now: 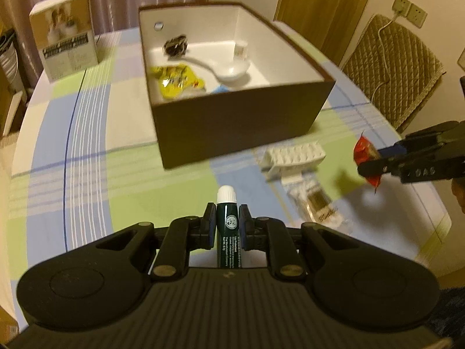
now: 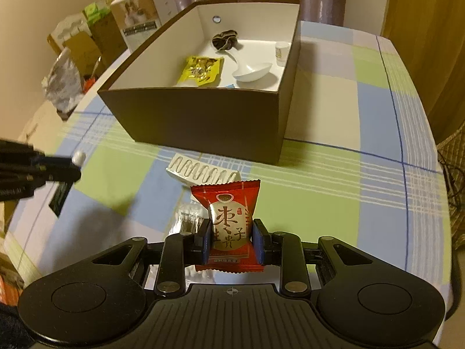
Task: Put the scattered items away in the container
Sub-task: 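Carry the candy packet and lip balm over the box with both tools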
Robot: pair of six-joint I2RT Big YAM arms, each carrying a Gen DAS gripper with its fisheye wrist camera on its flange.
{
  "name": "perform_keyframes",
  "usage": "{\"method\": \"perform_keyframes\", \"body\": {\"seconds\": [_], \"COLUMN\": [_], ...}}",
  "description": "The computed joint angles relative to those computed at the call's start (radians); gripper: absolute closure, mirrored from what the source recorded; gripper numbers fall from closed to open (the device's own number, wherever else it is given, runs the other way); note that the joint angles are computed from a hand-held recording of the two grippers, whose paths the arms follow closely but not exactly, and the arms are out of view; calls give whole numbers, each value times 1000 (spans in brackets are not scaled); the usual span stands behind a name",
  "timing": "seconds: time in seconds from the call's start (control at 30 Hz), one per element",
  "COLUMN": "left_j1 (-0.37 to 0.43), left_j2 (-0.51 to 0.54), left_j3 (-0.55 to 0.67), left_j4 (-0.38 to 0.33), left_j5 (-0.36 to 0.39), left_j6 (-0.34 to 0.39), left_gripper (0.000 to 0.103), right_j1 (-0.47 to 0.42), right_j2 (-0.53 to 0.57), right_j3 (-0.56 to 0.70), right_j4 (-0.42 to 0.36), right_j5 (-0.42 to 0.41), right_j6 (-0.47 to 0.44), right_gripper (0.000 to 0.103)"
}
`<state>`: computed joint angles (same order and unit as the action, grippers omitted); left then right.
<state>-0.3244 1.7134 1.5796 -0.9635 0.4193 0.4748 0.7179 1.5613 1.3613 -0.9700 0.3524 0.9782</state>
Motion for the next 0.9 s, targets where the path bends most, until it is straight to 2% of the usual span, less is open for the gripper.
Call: {"method": "perform_keyframes", "body": {"seconds": [0.17, 0.37, 0.73, 0.9], "left_j1": [-14, -18, -42, -66], "left_j2": [3, 25, 133, 225], "left_j3": [23, 82, 319, 467], "left_j4": [-1, 0, 15, -20], "left_j5": [13, 37, 80, 76], "left_j6": [4, -11, -24, -30], "left_gripper": [91, 91, 91, 91], "right_j1": [-14, -33, -137, -195], "right_j2": [18, 17, 8, 50], "right_j3": [35, 61, 151, 195], "right_j4": [-34, -32, 59, 96], "right_j5": [-21, -14, -12, -64], "right_j6": [-40, -107, -303, -354], "right_gripper": [71, 71, 71, 71]}}
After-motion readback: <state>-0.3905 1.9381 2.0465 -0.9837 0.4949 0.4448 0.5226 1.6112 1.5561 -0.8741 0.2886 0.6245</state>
